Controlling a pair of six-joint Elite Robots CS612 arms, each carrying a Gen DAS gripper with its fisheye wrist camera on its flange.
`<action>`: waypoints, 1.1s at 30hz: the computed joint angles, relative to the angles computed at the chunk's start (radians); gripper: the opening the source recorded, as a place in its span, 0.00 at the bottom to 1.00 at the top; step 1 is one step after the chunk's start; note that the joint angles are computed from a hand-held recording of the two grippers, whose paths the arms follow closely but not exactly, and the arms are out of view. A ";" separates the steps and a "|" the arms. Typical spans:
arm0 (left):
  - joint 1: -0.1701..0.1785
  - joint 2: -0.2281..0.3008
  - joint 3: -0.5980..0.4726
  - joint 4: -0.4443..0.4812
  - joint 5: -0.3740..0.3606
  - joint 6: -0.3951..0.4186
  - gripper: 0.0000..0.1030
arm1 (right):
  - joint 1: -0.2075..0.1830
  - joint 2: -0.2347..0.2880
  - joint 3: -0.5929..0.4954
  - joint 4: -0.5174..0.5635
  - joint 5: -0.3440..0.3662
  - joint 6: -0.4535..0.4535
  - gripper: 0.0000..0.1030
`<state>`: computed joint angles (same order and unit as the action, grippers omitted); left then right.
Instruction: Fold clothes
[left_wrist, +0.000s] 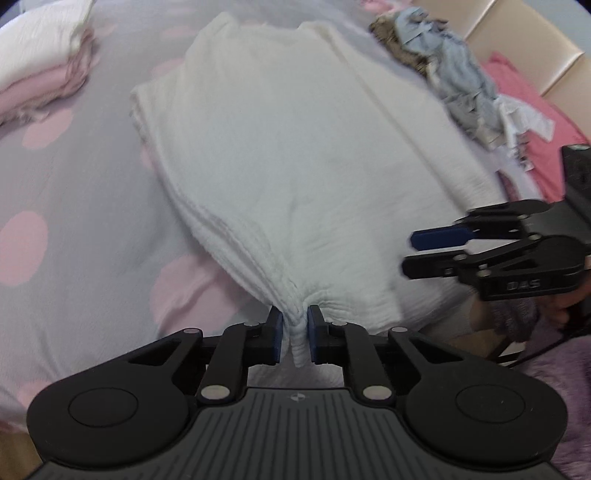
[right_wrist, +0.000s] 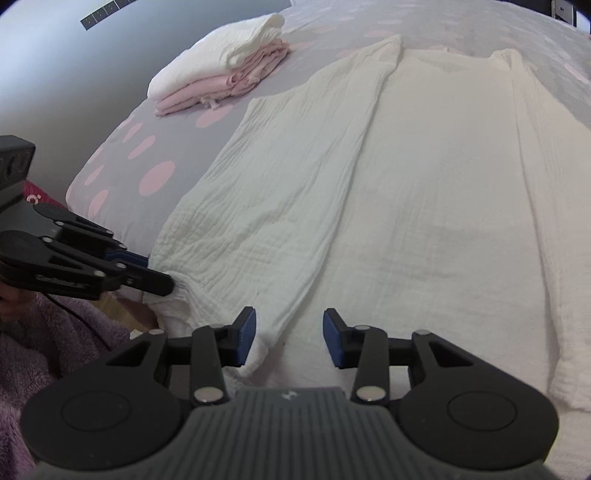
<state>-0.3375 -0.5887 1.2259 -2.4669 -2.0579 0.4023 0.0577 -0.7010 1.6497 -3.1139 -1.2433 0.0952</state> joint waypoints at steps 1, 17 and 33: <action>-0.002 0.000 -0.002 -0.002 -0.011 0.007 0.11 | 0.000 -0.002 0.001 -0.015 -0.002 0.005 0.42; -0.040 0.009 0.000 0.005 -0.051 0.115 0.11 | 0.004 0.025 -0.075 -0.037 0.088 0.079 0.41; -0.006 0.014 -0.096 0.186 -0.055 0.166 0.48 | -0.007 0.058 -0.128 0.078 0.179 0.121 0.13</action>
<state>-0.3432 -0.5752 1.1300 -2.2808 -2.1128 0.5688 0.0509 -0.6433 1.5219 -3.0357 -1.0645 0.2166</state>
